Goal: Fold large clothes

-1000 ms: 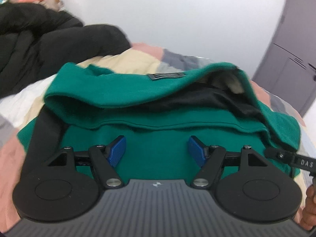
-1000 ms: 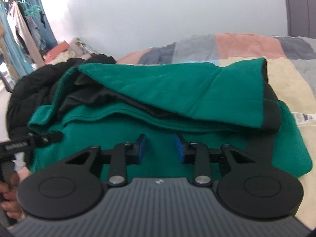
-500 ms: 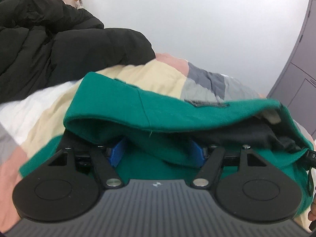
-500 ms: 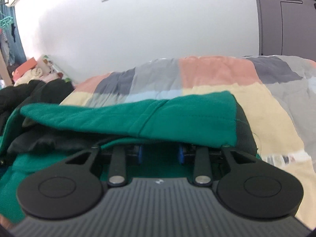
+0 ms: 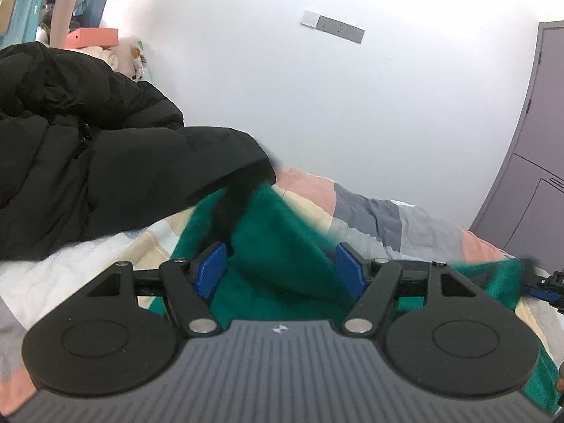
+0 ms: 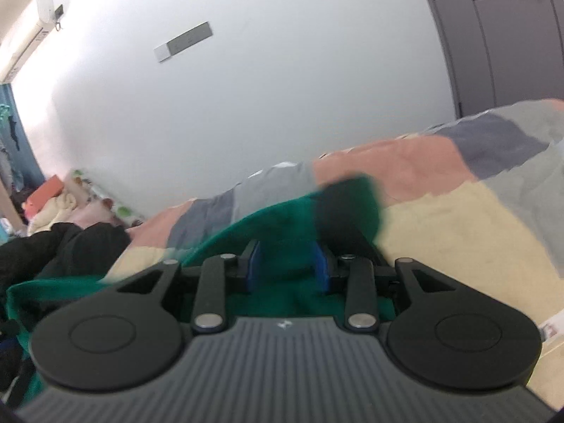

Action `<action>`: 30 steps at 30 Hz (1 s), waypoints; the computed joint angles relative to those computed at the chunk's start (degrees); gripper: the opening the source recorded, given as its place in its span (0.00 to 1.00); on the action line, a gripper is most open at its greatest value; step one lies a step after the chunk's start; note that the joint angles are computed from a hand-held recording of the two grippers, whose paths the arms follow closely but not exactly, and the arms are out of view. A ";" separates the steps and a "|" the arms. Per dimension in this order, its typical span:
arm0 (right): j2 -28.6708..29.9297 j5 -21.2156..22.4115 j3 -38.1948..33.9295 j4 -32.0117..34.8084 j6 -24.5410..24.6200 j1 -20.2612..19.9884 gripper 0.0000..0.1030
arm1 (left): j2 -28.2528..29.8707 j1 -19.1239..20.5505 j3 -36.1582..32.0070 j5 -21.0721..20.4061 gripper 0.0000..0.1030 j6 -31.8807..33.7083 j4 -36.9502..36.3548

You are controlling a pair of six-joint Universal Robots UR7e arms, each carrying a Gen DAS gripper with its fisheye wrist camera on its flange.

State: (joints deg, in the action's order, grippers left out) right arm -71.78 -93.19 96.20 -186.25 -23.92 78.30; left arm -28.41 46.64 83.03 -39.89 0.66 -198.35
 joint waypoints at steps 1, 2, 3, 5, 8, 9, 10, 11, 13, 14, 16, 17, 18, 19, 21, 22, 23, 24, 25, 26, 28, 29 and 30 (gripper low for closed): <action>-0.24 -0.24 0.26 0.44 0.42 0.00 0.35 | -0.70 0.16 0.62 -0.52 0.71 -1.86 1.73; -0.46 -0.30 0.53 0.85 0.90 0.02 0.35 | -1.38 0.38 1.22 -1.58 0.71 -3.66 3.19; -0.69 -0.68 0.88 1.32 1.16 0.23 0.35 | -1.79 0.49 1.74 -2.52 0.71 -4.60 3.46; -0.92 -1.13 1.48 1.84 0.68 0.88 0.35 | -1.76 0.28 2.21 -2.90 0.71 -4.48 2.68; -1.89 -0.23 3.21 2.87 -0.85 1.87 0.35 | -2.39 -0.09 3.58 -4.99 0.71 -4.21 2.91; -2.38 0.11 3.95 3.62 -1.57 2.28 0.35 | -2.63 -0.12 4.07 -6.62 0.71 -4.06 3.16; -2.59 0.13 4.31 4.41 -2.45 2.77 0.35 | -2.79 -0.10 4.33 -7.94 0.71 -4.24 3.92; -3.01 0.10 5.09 4.81 -3.35 3.19 0.35 | -2.99 -0.17 4.70 -9.02 0.71 -4.69 4.91; -4.29 1.00 7.02 6.29 -5.62 3.78 0.35 | -3.24 -0.74 5.96 -9.76 0.71 -5.34 6.12; -4.91 1.41 7.94 6.99 -6.89 3.89 0.35 | -3.10 -1.03 6.39 -10.00 0.71 -5.36 6.64; -6.35 1.85 10.00 8.44 -9.81 4.02 0.35 | -2.79 -1.60 7.02 -9.97 0.71 -5.19 7.81; -7.01 1.95 10.82 9.34 -10.87 3.99 0.35 | -2.54 -1.84 7.21 -9.74 0.71 -5.05 8.31; -7.59 1.96 11.43 10.29 -11.75 3.98 0.35 | -2.30 -1.93 7.25 -9.74 0.71 -4.32 8.84; -7.94 2.18 11.81 10.78 -12.23 3.92 0.35 | -1.82 -2.14 7.28 -9.16 0.71 -2.95 8.83; -8.19 2.90 11.62 12.64 -12.10 3.63 0.35 | -0.95 -1.98 6.50 -7.77 0.72 -1.35 10.50; -8.19 3.01 11.31 14.05 -11.48 3.57 0.36 | -0.85 -1.65 6.20 -7.87 0.72 -2.05 11.91; -7.87 2.96 10.86 15.25 -10.97 3.45 0.36 | -0.75 -1.25 6.12 -8.38 0.72 -2.60 12.00; -7.44 2.66 10.41 16.33 -10.73 3.30 0.36 | -0.74 -0.97 6.23 -8.61 0.72 -2.71 11.70; -7.20 2.60 10.30 16.80 -10.75 3.06 0.36 | -0.56 -0.77 6.10 -8.58 0.73 -2.56 11.63; -6.85 2.71 10.30 16.98 -10.91 2.74 0.36 | -0.28 -0.69 5.86 -8.10 0.75 -2.32 11.81; -6.00 2.34 10.40 16.98 -11.37 2.45 0.36 | 0.35 -0.71 5.33 -6.77 0.77 -1.69 12.24; -5.66 2.25 10.43 16.73 -11.68 2.39 0.35 | 0.73 -0.54 4.99 -6.52 0.78 -1.50 12.10; -5.22 2.21 10.37 16.32 -11.93 2.39 0.35 | 1.13 -0.41 4.69 -6.30 0.79 -1.37 11.83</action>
State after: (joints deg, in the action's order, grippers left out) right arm -77.00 -90.97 106.57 -169.93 -35.86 80.69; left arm -27.28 46.23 87.72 -46.18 -0.71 -186.52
